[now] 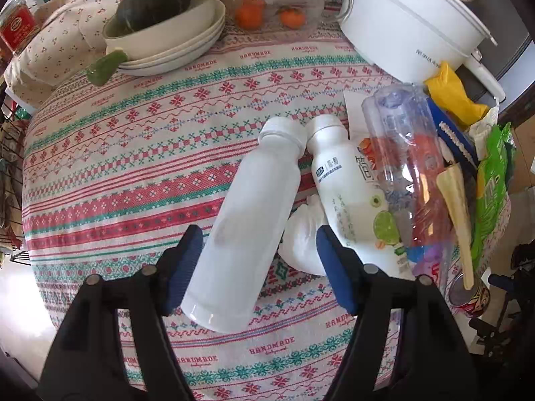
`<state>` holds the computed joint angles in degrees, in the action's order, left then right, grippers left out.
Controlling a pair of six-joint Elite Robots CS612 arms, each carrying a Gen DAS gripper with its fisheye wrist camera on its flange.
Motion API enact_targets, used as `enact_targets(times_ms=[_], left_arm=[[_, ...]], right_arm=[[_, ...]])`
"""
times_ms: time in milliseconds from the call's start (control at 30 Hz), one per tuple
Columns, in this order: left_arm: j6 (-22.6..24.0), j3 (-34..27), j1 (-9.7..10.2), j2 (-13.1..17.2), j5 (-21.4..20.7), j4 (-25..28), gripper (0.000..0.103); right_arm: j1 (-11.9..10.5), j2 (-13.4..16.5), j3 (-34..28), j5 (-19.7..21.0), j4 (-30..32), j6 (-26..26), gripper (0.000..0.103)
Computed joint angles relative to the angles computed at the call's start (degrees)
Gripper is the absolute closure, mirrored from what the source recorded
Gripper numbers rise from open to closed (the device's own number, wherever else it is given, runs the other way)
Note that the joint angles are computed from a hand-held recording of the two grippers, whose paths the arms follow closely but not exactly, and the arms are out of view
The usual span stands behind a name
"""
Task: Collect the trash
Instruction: 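Close the right tool on the red can while the left tool grasps the white bottle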
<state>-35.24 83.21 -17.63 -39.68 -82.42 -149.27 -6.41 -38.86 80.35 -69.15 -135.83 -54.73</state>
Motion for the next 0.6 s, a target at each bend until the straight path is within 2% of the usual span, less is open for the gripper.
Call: enact_targets(times_ms=[100,233,333,500,600], left_arm=[[0.34,-1.63,0.19,1.05,0.74,2.76,0.035],[-1.54,-2.25,1.10,1.66,-1.28,1.97,0.036],[-2.33,-3.04,1.61,2.04,-0.63,3.27,0.036],[-5.26,-3.43,2.68,2.41,-2.20,3.09,0.036],[-5.65,-4.37,3.22,3.03,-3.13,2.92,0.040]], right_arm=[[0.87,1.06,-0.78,-2.34,-0.72,-1.05,0.039],[1.80,1.93,-0.95,-4.73,-2.95,-0.92,0.040],[2.25,2.58,-1.37,-5.84,-3.32,-1.37,0.045],[2.63,3.05,-1.49,-6.37,-4.16,-1.58,0.048],[2.87,3.22,-1.16,-6.24,-5.42,-1.27,0.048]])
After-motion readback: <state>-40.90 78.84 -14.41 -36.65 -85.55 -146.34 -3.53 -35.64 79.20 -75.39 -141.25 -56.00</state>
